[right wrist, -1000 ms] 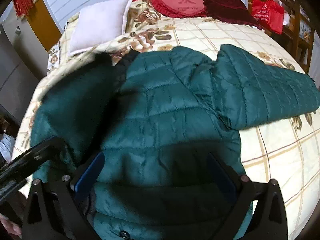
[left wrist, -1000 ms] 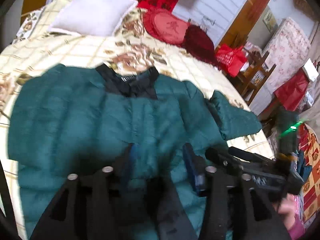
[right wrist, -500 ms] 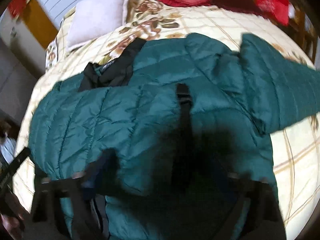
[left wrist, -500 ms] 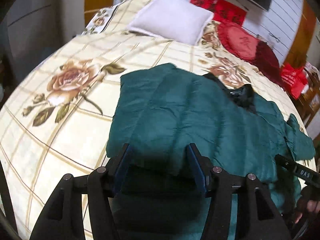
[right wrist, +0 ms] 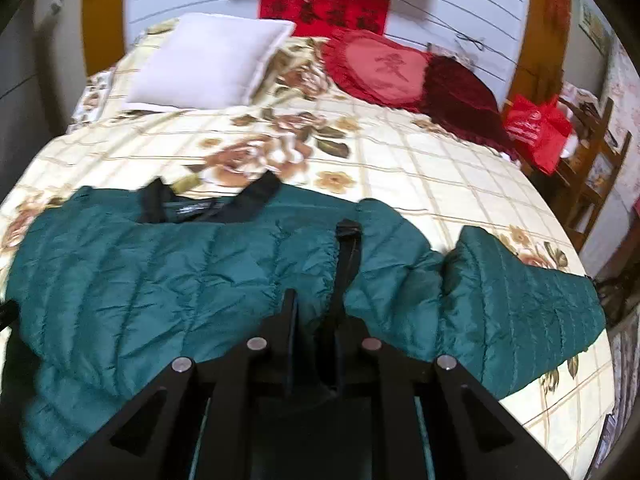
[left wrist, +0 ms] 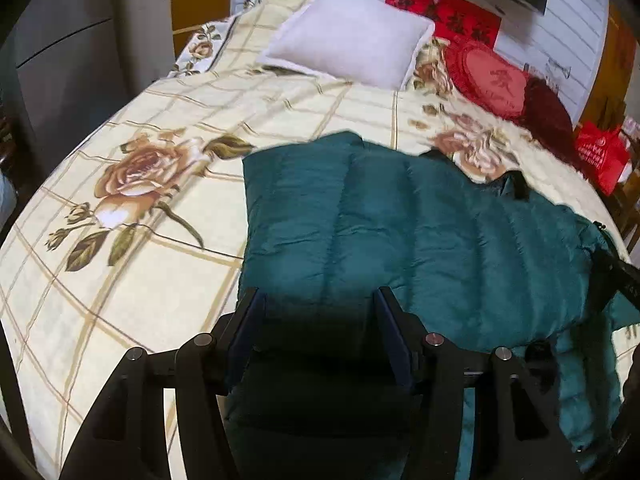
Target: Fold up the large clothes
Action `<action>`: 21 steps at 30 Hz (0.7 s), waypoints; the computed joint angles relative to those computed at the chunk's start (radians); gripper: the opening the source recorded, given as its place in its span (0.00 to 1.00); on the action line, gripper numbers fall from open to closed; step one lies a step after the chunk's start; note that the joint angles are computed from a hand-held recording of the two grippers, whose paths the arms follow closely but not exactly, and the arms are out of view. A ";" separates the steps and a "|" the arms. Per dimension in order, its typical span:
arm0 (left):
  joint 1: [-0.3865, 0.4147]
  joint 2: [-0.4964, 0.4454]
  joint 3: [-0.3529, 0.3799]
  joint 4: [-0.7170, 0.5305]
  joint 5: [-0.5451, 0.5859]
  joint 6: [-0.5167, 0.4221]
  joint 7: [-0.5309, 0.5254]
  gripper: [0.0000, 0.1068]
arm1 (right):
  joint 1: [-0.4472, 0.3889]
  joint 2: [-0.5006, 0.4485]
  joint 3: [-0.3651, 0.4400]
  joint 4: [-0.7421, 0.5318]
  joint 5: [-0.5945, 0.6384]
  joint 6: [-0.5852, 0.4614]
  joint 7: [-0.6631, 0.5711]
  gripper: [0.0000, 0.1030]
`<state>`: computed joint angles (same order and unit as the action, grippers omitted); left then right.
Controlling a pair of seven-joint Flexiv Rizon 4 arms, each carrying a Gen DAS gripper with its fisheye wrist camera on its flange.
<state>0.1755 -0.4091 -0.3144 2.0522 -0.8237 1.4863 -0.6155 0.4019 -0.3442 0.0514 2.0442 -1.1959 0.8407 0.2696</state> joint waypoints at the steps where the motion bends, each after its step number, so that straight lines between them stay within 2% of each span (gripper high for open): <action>1: -0.008 -0.007 0.012 -0.005 0.013 -0.007 -0.008 0.63 | -0.005 -0.013 -0.002 -0.004 0.013 0.002 -0.002 0.14; 3: -0.008 -0.017 0.006 -0.003 0.020 0.013 -0.006 0.63 | -0.026 -0.048 -0.008 -0.011 0.043 0.062 -0.012 0.14; 4: -0.003 -0.017 0.000 0.000 0.025 0.020 -0.005 0.63 | -0.032 -0.052 -0.013 -0.006 0.048 0.091 -0.010 0.19; 6: 0.006 -0.013 -0.007 0.001 0.035 0.015 -0.011 0.63 | -0.028 -0.041 -0.021 0.010 0.049 0.109 0.012 0.42; 7: 0.016 -0.011 -0.016 0.002 0.031 0.011 -0.011 0.63 | -0.024 -0.023 -0.028 0.029 0.023 0.119 0.051 0.60; 8: 0.023 -0.007 -0.023 0.004 0.024 0.005 -0.011 0.63 | -0.022 -0.008 -0.033 0.045 -0.008 0.127 0.092 0.65; 12: 0.046 0.015 -0.065 0.018 -0.040 0.016 0.027 0.63 | -0.029 0.052 -0.013 0.084 -0.113 0.136 0.175 0.65; 15: 0.080 0.030 -0.146 0.034 -0.148 0.064 0.119 0.63 | -0.047 0.053 0.003 0.069 -0.177 0.194 0.163 0.65; 16: 0.079 0.032 -0.152 0.033 -0.171 0.068 0.138 0.63 | -0.055 0.043 0.005 0.056 -0.193 0.230 0.149 0.65; 19: 0.021 0.023 -0.087 0.012 -0.152 0.047 0.128 0.63 | -0.063 -0.011 0.002 0.005 -0.206 0.319 0.096 0.65; 21: -0.019 0.007 -0.033 -0.004 -0.108 0.033 0.097 0.63 | -0.049 -0.043 -0.003 -0.023 -0.173 0.314 0.045 0.65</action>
<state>0.1567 -0.4017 -0.3472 2.0481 -0.9318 1.5189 -0.5180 0.3531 -0.3871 0.0489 2.0208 -1.3686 1.1543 0.3143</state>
